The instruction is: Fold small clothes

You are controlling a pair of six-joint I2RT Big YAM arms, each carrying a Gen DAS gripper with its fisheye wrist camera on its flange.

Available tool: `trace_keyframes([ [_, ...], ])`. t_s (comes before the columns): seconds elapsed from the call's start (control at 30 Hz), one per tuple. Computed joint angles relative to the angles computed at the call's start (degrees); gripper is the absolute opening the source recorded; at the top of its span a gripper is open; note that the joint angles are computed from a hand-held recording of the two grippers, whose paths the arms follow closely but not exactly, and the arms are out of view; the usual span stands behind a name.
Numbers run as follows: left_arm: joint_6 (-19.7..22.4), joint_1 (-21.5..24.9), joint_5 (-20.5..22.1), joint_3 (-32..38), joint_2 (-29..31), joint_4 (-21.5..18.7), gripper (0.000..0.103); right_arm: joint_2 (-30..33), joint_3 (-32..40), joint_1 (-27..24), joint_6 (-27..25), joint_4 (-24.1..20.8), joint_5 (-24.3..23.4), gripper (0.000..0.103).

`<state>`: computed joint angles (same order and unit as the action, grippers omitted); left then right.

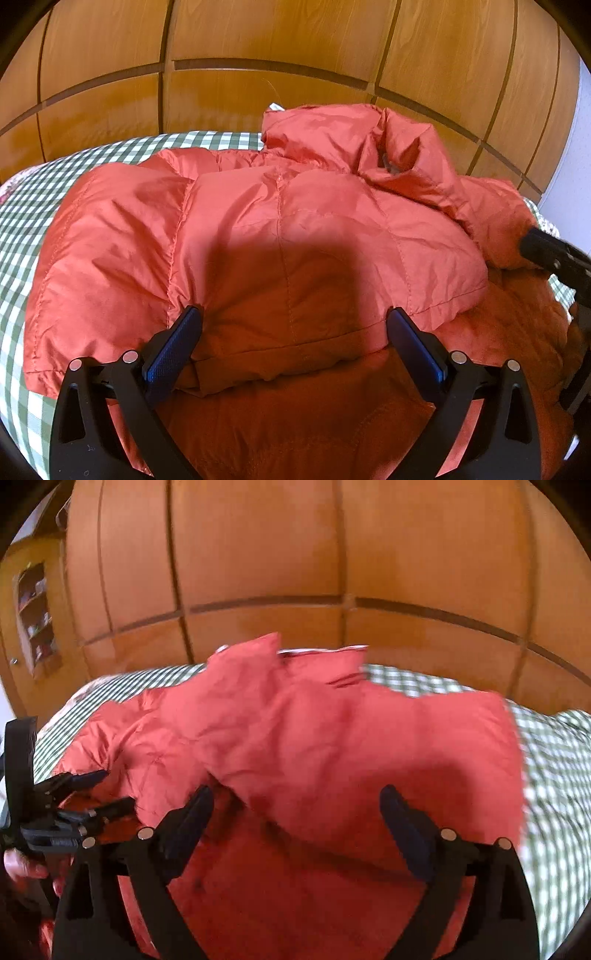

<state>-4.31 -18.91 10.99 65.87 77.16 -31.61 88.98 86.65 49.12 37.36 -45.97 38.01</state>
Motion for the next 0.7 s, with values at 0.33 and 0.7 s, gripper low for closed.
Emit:
trace_keyframes([
  [0.33, -8.6, -1.3, 10.9, 9.4, 0.0, -1.2, 0.099, -4.6, -7.3, -1.6, 29.2, -17.9, 7.2, 0.094],
  [0.7, -21.4, -3.7, 17.3, 27.3, 18.7, -11.5, 0.016, -14.4, -19.7, -4.2, 35.6, -6.5, -0.4, 0.098],
])
